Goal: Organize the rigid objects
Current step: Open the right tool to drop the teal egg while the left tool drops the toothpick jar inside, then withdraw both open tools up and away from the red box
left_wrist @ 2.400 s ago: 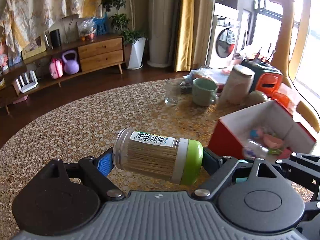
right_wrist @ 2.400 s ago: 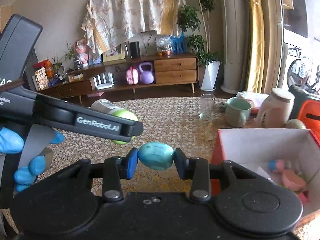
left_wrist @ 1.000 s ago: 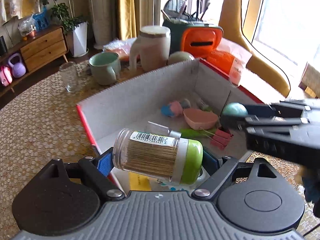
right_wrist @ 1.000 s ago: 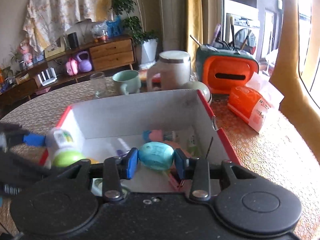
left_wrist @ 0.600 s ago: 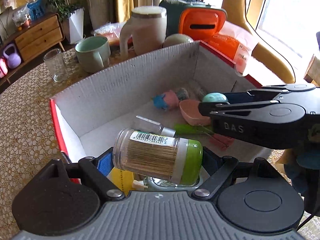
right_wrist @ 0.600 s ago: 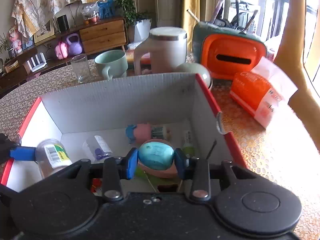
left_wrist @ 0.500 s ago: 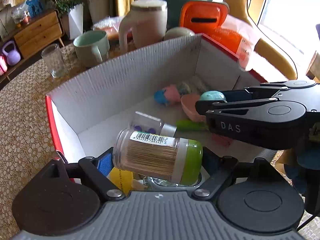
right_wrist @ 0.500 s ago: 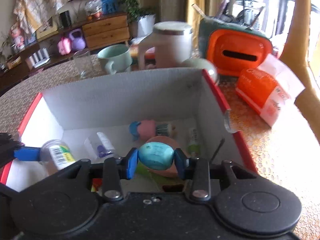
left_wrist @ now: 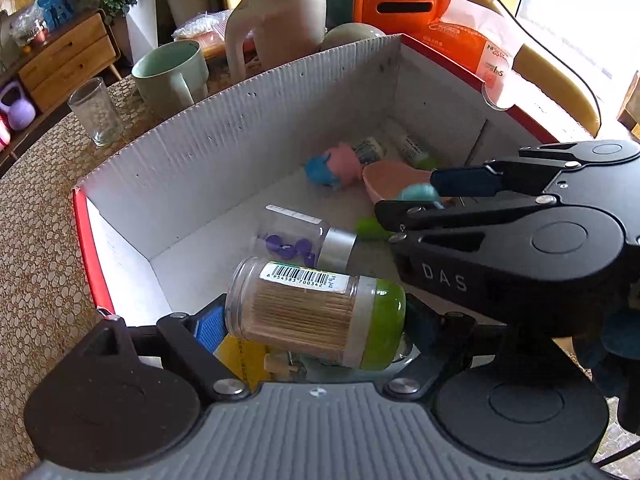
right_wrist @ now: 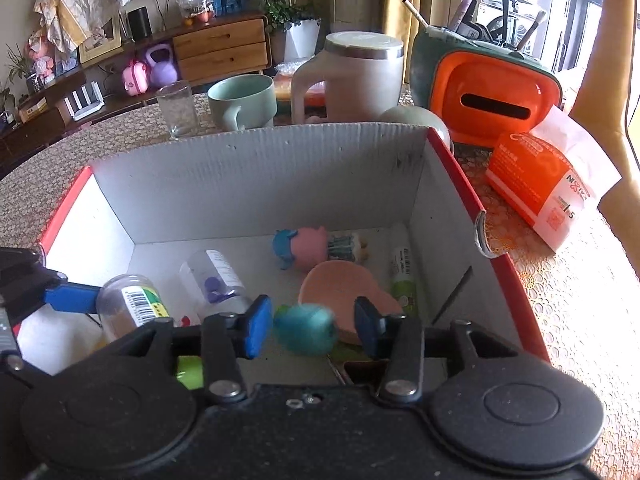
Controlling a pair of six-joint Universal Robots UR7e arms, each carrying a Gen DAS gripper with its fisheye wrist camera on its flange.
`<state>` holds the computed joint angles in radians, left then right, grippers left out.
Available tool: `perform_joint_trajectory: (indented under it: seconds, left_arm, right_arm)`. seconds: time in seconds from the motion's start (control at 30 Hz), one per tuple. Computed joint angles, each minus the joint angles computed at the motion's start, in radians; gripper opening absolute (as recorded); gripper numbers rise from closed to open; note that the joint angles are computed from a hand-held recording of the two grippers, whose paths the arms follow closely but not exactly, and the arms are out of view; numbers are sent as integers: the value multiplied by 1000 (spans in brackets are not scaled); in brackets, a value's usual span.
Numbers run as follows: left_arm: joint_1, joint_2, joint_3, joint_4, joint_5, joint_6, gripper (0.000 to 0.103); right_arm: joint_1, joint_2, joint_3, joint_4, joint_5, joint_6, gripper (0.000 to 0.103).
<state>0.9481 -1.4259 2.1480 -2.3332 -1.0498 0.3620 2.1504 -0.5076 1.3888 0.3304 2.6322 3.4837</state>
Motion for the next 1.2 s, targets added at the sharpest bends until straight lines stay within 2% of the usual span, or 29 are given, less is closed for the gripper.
perform_joint_trajectory:
  seconds: [0.4, 0.53, 0.9, 1.2]
  left_arm:
    - [-14, -57, 17, -5, -30, -8, 89]
    - [-15, -90, 20, 11, -51, -10, 89]
    - [-9, -217, 29, 15, -107, 12, 89]
    - [-8, -354, 60, 0, -147, 77, 89]
  right_arm:
    - [59, -8, 4, 13, 44, 52, 63]
    - [87, -8, 1, 24, 67, 69, 63]
    - [171, -10, -8, 32, 96, 103, 65]
    - [245, -23, 31, -18, 112, 160, 68]
